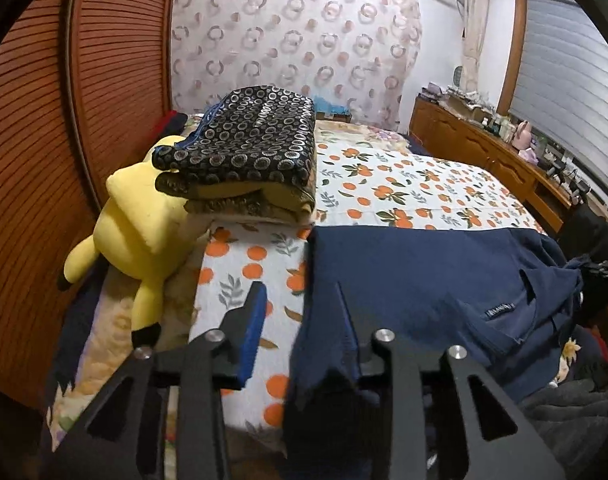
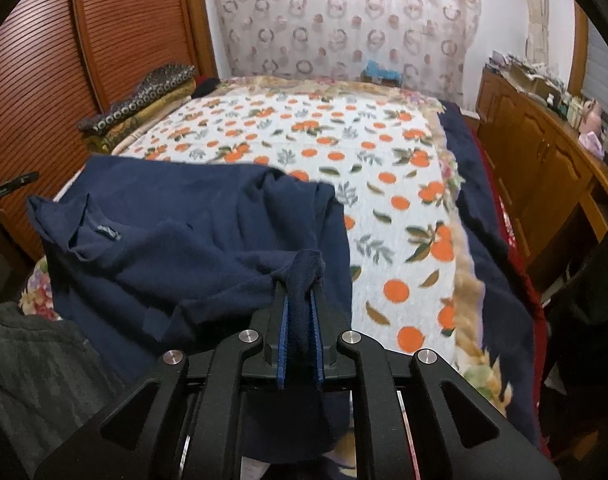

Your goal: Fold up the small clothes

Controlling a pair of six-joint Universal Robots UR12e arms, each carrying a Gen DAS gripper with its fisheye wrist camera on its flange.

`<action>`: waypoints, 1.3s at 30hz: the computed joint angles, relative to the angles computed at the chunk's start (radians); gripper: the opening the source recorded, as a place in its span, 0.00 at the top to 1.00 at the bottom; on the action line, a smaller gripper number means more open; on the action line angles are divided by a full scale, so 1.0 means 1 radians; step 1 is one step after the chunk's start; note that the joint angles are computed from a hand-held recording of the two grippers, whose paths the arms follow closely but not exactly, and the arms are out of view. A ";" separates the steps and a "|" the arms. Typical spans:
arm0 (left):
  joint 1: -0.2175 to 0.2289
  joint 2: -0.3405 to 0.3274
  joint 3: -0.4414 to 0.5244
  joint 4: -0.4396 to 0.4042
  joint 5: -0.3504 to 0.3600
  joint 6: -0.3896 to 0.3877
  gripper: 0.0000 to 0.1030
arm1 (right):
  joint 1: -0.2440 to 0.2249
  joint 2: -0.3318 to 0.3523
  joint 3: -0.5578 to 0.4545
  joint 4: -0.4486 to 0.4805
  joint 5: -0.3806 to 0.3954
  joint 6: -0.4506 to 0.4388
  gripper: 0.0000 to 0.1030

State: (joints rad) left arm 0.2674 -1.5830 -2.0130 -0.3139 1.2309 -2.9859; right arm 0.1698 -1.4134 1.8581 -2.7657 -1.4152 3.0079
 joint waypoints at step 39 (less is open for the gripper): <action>-0.047 -0.211 0.229 -0.256 0.003 0.084 0.62 | 0.006 0.214 -0.240 0.141 0.004 -0.029 0.50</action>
